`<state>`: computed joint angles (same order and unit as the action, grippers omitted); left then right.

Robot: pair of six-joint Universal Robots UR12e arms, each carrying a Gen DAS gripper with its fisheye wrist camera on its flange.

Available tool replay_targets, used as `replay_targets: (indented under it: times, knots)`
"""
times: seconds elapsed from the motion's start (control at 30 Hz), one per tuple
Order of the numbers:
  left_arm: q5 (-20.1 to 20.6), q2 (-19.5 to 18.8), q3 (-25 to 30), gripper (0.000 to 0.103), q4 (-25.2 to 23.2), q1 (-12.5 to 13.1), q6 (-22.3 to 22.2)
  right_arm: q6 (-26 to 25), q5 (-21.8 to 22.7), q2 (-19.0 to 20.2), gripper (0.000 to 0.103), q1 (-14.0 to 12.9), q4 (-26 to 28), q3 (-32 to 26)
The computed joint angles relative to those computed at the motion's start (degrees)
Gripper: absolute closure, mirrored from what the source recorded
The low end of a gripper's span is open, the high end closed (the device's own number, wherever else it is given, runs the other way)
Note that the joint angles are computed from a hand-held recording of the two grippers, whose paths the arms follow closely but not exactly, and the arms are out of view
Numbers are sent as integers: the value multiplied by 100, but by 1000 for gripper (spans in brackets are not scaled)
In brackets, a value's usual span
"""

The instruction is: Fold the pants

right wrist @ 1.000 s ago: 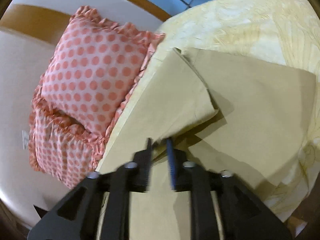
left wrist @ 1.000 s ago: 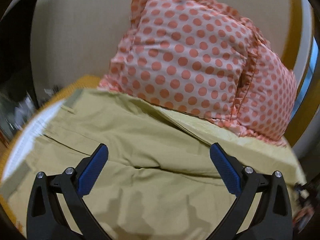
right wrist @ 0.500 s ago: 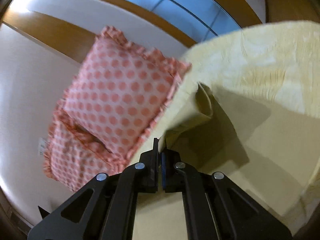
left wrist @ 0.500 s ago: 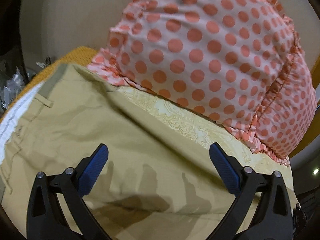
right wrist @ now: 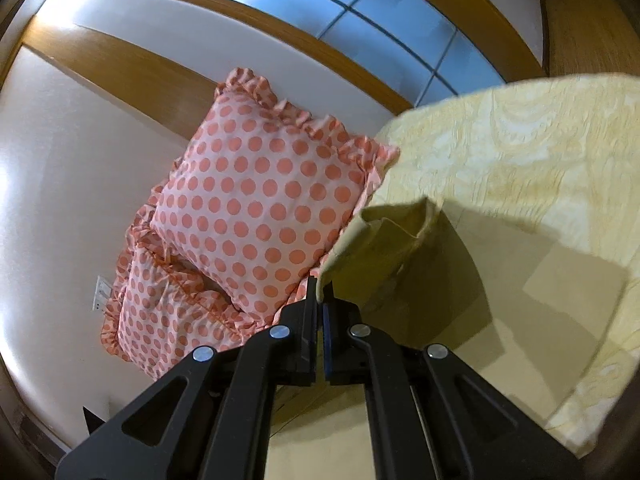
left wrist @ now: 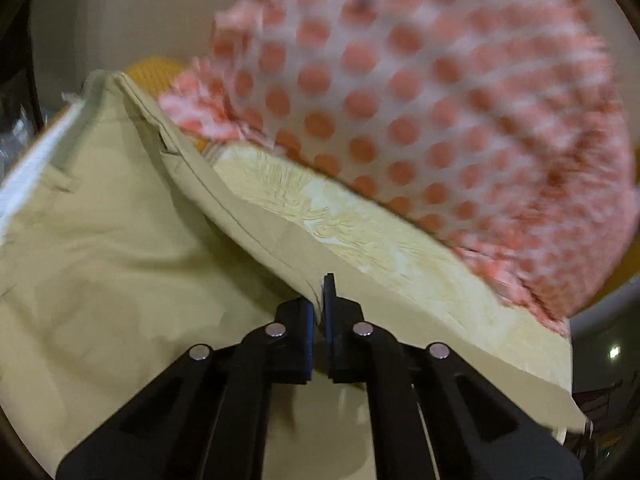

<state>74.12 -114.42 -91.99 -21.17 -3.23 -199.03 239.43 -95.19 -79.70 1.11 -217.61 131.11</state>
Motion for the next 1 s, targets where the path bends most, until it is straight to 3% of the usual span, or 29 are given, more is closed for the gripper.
replay_targets:
  times: [0.13, 0.23, 0.37, 0.47, 0.53, 0.57, 0.6, 0.67, 0.73, 0.8, 0.87, 0.97, 1.0]
  knots:
    - [-62, 984, -1385, 99, 1076, 76, 126, -212, -361, -168, 101, 55, 142, 170]
    - [158, 1522, -2274, 99, 1515, 40, 140, -221, -528, -221, 101, 68, 338, 300]
    - [95, 1767, -2874, 99, 1518, 93, -184, -71, -628, -214, 101, 82, 559, 446]
    - [250, 1747, -3027, 97, 1635, 36, -143, -160, -766, -318, 99, 124, 1027, 491]
    - [375, 1782, -3140, 88, 1811, 13, -161, -146, -959, -396, 76, 186, 1191, 531]
    - [503, 1806, -3181, 74, 1894, -7, -190, -66, -1267, -449, 36, 263, 1304, 562]
    - [630, 1823, -3213, 61, 1991, -25, -218, -10, -1589, -444, 18, 342, 1261, 594]
    - [682, 1874, -3311, 55, 2224, -8, -248, -2, -1926, -423, 20, 402, 1178, 647]
    - [677, 1914, -3372, 52, 2297, 13, -250, -16, -1721, -398, 29, 300, 1183, 689]
    - [952, 1937, -3394, 43, 2305, -27, -244, 23, -1618, -352, 36, 254, 1303, 673]
    - [1075, 1974, -3467, 41, 2429, 0, -274, -198, -1857, -248, 36, 349, 1241, 620]
    - [1169, 2019, -3564, 36, 2612, 95, -453, -618, -1485, -48, 47, 323, 814, 587]
    - [1220, 2018, -3567, 34, 2631, 110, -481, -776, -1599, -3, 47, 382, 809, 541]
